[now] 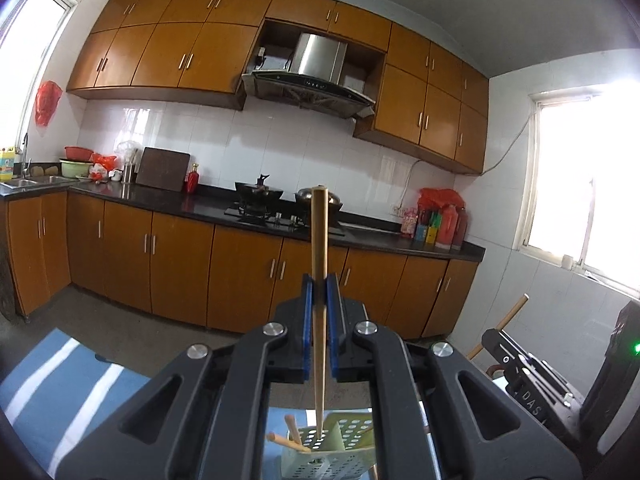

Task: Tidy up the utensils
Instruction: 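Lift both held chopsticks and lower them upright into the green holder, then open both tools to release the chopsticks and withdraw from the holder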

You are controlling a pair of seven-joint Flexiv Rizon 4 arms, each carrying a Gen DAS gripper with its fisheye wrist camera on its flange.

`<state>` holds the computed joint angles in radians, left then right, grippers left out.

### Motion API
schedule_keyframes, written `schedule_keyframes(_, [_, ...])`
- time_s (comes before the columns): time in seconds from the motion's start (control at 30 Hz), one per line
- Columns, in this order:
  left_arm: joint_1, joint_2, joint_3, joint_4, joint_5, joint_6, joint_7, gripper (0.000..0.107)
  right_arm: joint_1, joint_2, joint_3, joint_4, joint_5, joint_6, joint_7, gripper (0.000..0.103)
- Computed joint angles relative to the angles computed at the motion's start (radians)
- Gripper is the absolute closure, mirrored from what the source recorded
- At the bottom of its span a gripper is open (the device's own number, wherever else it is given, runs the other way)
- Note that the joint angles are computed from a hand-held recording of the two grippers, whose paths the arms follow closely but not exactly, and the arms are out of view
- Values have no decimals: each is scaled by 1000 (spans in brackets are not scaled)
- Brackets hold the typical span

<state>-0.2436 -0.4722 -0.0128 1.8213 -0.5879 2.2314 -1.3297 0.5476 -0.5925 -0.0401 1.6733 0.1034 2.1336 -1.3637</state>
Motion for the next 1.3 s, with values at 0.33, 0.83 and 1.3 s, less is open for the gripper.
schedule_keyframes(0.33, [-31, -80, 20, -33, -91, -57, 46, 99, -6, -7, 12, 29, -24, -39, 15, 95])
schedule_keyframes(0.83, [-37, 133, 31, 278, -115, -31, -10, 82, -6, 141, -24, 236, 66, -60, 22, 71])
schedule_keyframes(1.3, [155, 128, -39, 561, 161, -281, -244, 80, -225, 28, 227, 402, -251, -340, 173, 77])
